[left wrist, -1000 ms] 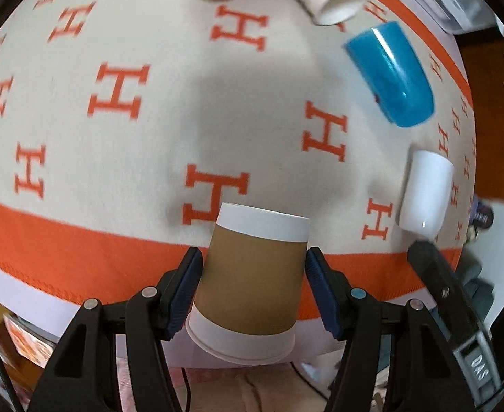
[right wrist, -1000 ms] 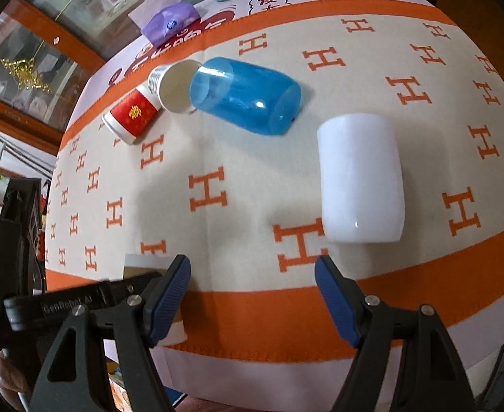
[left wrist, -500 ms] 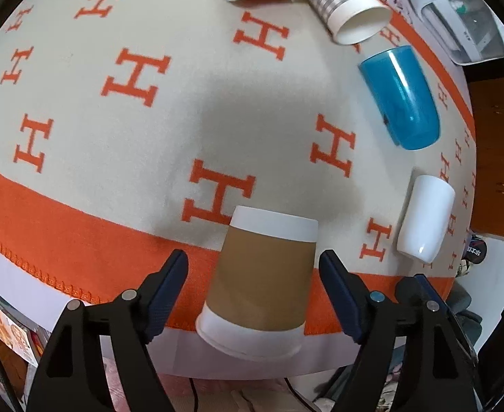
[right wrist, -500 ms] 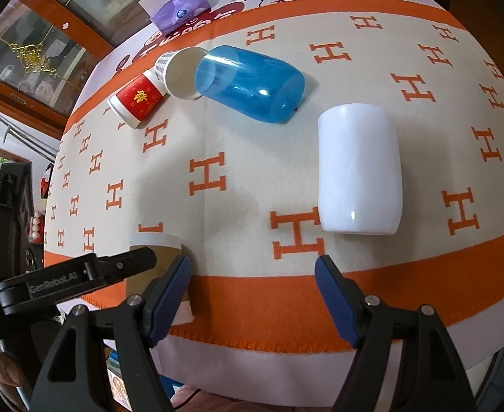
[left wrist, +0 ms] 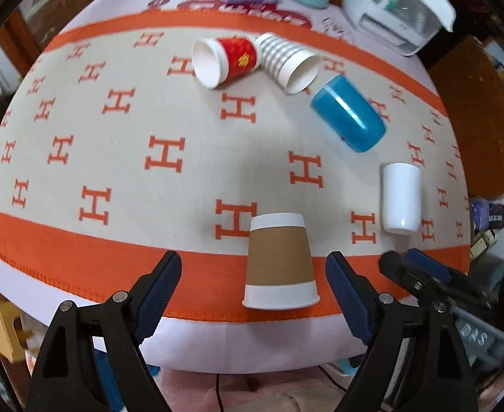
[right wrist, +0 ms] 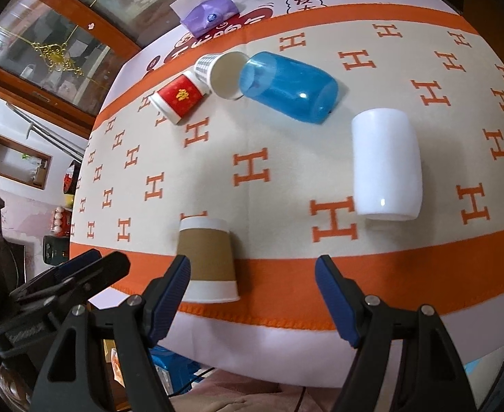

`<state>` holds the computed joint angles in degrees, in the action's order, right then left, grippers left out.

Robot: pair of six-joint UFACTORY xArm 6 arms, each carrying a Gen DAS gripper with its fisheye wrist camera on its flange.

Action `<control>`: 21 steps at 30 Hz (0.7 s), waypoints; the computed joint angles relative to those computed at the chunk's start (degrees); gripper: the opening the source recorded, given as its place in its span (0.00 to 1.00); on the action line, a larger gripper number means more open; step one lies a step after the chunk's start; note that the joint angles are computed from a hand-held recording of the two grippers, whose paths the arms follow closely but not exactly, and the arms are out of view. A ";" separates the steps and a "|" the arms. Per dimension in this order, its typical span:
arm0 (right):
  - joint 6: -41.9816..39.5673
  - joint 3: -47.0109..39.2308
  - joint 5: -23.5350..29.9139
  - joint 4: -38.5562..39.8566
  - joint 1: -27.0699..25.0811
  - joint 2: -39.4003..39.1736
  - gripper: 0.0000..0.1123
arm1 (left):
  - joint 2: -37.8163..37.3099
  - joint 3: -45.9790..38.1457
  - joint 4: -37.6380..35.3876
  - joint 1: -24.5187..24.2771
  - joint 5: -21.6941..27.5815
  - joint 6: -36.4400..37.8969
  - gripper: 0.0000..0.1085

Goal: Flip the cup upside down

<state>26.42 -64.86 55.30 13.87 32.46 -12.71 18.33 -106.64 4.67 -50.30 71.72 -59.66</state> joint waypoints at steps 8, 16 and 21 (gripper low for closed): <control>2.11 -1.43 0.30 3.43 2.69 1.98 0.67 | -7.81 9.30 1.35 -0.26 -3.74 1.60 0.78; 1.75 -5.92 0.72 3.45 4.43 9.35 0.67 | -13.31 20.29 3.48 0.46 -7.32 -0.68 0.80; -1.01 -9.83 2.97 4.85 4.27 14.41 0.67 | -14.43 24.61 5.21 0.68 -8.58 -2.14 0.80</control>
<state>25.41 -74.69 58.27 18.72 36.73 1.70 3.90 -82.02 9.87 -49.62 63.13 -61.80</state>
